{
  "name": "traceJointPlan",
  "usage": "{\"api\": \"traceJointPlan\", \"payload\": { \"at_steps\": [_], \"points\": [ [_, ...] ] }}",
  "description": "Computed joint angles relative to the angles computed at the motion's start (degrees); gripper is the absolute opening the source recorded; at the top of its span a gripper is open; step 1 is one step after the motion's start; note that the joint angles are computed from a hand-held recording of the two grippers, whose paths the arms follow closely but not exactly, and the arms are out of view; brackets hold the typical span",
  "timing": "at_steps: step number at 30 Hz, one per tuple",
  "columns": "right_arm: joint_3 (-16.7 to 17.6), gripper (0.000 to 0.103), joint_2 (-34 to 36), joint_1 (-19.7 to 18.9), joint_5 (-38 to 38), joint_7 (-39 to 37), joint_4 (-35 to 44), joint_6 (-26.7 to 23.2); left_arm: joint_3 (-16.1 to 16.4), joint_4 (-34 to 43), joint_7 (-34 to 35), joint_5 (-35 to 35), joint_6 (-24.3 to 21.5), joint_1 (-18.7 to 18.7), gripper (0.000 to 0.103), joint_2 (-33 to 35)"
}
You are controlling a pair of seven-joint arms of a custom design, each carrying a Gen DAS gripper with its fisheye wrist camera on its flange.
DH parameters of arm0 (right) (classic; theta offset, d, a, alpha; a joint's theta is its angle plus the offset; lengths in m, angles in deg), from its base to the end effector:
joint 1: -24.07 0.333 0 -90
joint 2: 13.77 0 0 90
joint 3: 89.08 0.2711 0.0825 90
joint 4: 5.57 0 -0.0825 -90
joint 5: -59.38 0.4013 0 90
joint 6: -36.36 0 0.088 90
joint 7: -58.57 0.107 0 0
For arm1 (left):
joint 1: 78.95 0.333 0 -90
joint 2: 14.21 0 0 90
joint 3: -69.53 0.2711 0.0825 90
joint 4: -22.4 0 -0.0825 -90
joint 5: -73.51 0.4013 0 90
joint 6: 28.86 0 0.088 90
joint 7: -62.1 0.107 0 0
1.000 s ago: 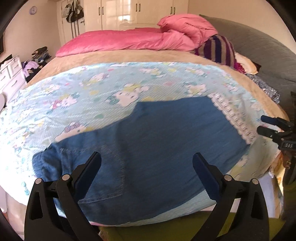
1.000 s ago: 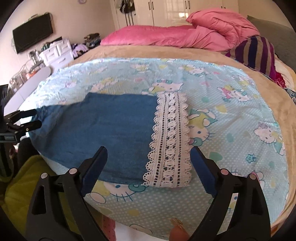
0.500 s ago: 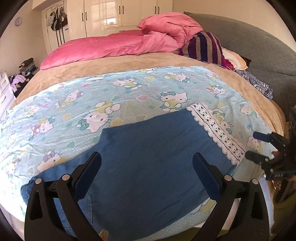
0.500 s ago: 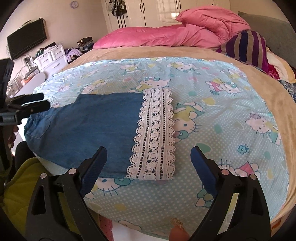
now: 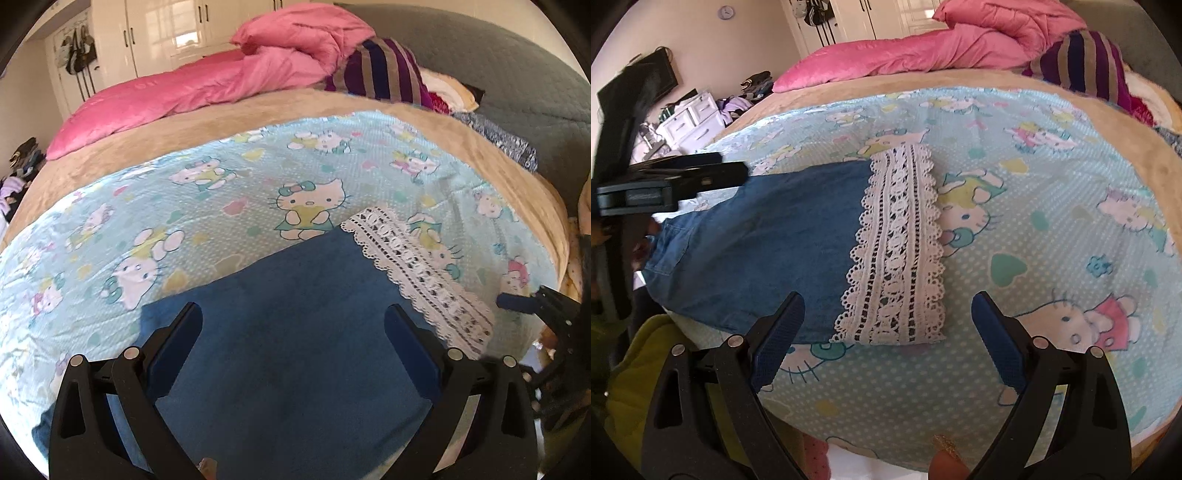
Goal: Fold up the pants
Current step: 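Grasp the lace hem with the right gripper and lift it toward the waistband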
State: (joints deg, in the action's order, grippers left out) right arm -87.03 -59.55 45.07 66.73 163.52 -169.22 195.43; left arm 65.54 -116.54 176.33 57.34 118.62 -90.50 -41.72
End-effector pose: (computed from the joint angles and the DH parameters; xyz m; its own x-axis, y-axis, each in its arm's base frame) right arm 0.3644 0.1474 0.4436 0.1244 -0.9593 -0.2535 -0.7904 0.0586 -0.6098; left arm 0.4687 -0.1273 0.5060 -0.4790 -0.8775 -0.0234 -0.6901 0.3929 -0.6079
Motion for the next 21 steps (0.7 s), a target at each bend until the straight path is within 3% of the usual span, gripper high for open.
{"api": "traceJointPlan", "payload": {
  "at_steps": [8,15,16,17,19,21],
  "points": [
    [-2.19,0.086,2.06,1.17,3.23,-0.64,-0.03,1.12,-0.25,9.97,5.74,-3.22,-1.04,-0.61,0.098,13.13],
    [-3.68,0.086,2.7,2.68,5.66,-1.25,-0.43,2.95,-3.45,20.53,10.36,-4.69,-4.91,1.21,0.097,24.7],
    [-4.24,0.086,3.01,3.19,6.16,-1.82,-0.24,3.21,-3.74,22.15,11.21,-5.78,-6.62,1.65,0.095,26.19],
    [-5.3,0.082,3.45,4.27,7.06,-2.77,0.02,3.52,-3.92,24.06,12.91,-8.4,-8.99,2.19,0.087,28.14],
    [-7.88,0.078,4.4,6.84,9.56,-5.26,0.51,4.2,-4.77,24.7,14.14,-10.53,-9.46,3.18,0.085,29.46],
    [-7.95,0.077,5.71,7.2,10.8,-6.38,1.01,4.98,-5.53,24.08,16.57,-12.42,-8.68,3.77,0.081,29.39]
  ]
}}
